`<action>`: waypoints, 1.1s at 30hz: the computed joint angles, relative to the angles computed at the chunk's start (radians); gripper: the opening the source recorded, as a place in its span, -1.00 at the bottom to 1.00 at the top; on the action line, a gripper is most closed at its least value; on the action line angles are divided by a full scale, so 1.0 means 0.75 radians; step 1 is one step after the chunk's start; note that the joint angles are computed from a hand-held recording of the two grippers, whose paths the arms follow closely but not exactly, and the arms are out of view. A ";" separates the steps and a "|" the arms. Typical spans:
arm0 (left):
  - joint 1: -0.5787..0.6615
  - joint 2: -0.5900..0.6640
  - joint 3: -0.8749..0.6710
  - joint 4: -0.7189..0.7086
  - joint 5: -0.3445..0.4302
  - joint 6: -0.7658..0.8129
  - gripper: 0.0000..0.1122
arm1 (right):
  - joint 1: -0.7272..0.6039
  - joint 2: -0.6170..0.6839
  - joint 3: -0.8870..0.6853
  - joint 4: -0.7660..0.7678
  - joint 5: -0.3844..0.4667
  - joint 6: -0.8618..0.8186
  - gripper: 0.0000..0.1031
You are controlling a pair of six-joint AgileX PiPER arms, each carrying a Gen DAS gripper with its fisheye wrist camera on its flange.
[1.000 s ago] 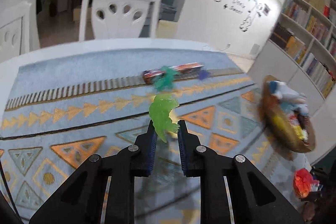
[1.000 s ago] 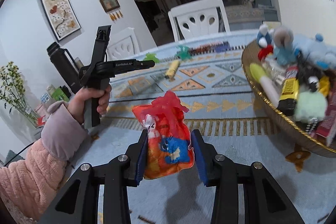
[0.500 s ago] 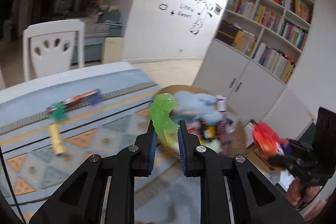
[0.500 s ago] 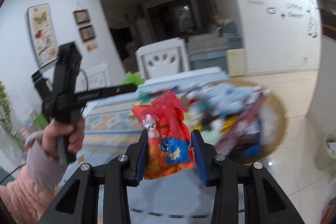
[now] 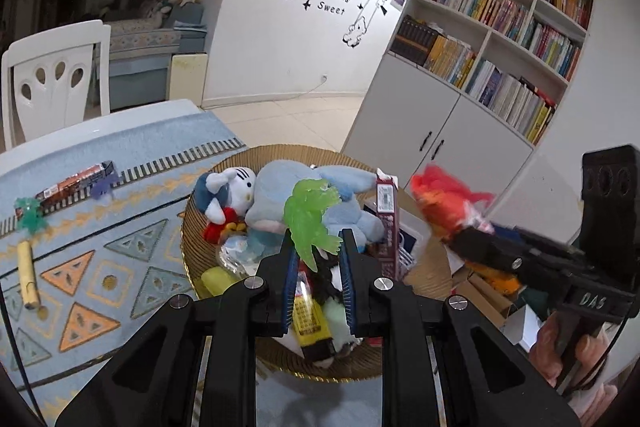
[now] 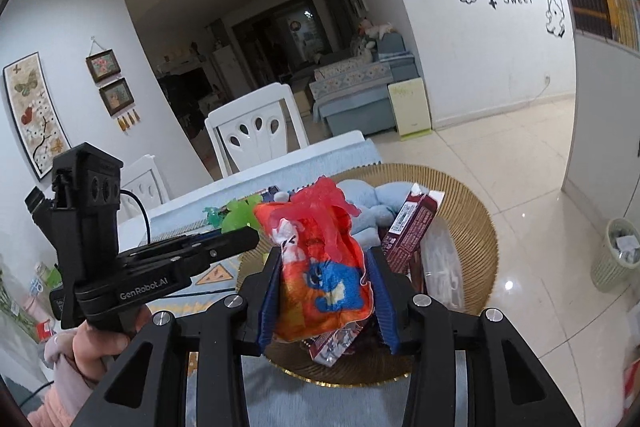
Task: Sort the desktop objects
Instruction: 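Carry the green toy in the left gripper while the right carries the snack bag into the basket, then open both grippers over the basket and move back over the table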
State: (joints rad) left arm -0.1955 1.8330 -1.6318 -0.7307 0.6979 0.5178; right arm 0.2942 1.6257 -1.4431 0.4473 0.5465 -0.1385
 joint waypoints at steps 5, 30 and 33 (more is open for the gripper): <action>0.050 0.040 -0.023 -0.076 0.101 0.045 -0.21 | -0.023 0.035 0.003 0.083 -0.021 -0.022 0.27; 0.697 -0.079 0.135 -0.224 0.154 0.296 -0.12 | 0.449 0.235 -0.387 -0.280 0.110 0.297 0.28; 0.702 0.010 0.086 -0.071 0.105 0.205 -0.11 | 0.535 0.389 -0.530 -0.352 0.154 0.358 0.28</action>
